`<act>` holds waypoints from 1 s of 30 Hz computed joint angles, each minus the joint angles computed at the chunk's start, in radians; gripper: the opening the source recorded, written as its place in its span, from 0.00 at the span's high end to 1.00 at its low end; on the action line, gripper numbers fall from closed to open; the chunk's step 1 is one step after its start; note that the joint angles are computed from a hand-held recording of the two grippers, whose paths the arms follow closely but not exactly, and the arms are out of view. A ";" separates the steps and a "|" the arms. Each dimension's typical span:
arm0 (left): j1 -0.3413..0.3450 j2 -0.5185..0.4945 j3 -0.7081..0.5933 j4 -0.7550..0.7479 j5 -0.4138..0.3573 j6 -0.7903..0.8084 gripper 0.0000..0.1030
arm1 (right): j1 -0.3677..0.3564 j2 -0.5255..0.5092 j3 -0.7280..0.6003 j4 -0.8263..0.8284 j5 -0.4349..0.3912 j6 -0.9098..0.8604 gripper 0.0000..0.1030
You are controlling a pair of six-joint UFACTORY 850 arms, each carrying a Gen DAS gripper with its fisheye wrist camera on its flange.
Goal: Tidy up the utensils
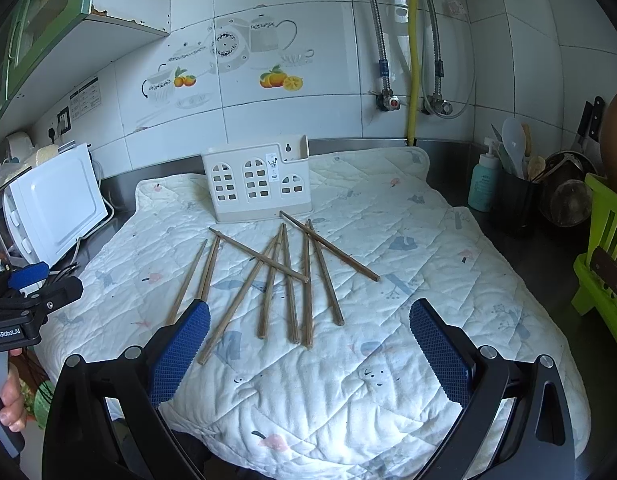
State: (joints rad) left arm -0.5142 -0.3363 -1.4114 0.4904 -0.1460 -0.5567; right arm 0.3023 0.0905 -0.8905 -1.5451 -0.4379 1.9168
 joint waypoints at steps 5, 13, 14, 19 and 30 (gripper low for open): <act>0.000 0.014 0.018 0.047 0.016 -0.044 0.05 | 0.000 0.005 0.000 0.009 -0.001 -0.012 0.06; -0.006 0.043 0.052 0.327 0.032 -0.313 0.05 | 0.007 0.020 0.009 -0.016 -0.004 0.007 0.06; -0.006 0.045 0.054 0.343 0.032 -0.331 0.05 | 0.009 0.021 0.011 -0.020 -0.005 0.009 0.06; -0.006 0.059 0.071 0.431 0.030 -0.419 0.05 | 0.011 0.026 0.015 -0.038 -0.003 0.023 0.06; -0.006 0.084 0.103 0.650 0.024 -0.641 0.05 | 0.021 0.027 0.012 -0.041 0.004 0.010 0.06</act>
State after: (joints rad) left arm -0.5197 -0.2523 -1.3084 1.1407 -0.1223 -1.1981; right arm 0.3232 0.1173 -0.8784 -1.5862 -0.4337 1.9270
